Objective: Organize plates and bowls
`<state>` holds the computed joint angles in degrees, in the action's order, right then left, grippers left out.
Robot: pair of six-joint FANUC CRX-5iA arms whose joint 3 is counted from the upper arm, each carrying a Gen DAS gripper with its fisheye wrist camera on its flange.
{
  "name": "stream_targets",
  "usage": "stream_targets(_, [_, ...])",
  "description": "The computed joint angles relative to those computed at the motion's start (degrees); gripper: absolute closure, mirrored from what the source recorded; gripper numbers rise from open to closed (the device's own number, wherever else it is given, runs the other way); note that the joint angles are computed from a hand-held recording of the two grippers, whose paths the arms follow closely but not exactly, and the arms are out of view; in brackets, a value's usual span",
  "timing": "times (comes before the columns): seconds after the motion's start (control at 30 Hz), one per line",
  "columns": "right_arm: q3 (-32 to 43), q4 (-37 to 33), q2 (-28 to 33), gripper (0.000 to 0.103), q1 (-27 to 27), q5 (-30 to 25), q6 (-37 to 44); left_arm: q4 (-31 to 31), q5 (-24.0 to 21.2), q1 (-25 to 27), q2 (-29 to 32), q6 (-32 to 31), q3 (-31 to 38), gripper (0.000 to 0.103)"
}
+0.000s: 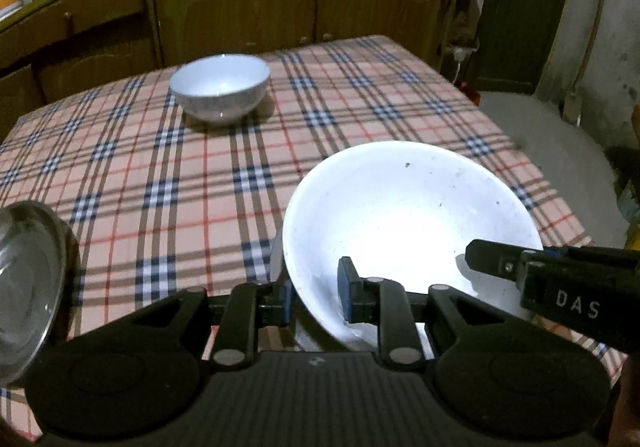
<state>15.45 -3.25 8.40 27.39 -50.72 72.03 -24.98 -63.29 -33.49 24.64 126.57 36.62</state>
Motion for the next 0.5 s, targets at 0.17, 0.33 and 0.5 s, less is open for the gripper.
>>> stream_targets(0.17, [-0.9, 0.2, 0.1, 0.079, -0.1, 0.1, -0.7, -1.1, -0.3, -0.7, 0.5, -0.7, 0.2, 0.079])
stream_targets(0.33, [-1.6, 1.0, -0.3, 0.079, -0.1, 0.4, -0.7, -1.5, -0.1, -1.3, 0.5, -1.3, 0.0, 0.076])
stream_targets(0.5, [-3.0, 2.5, -1.6, 0.079, 0.4, 0.6, -0.8, 0.2, 1.6, -0.9, -0.5, -1.5, -2.1, 0.073])
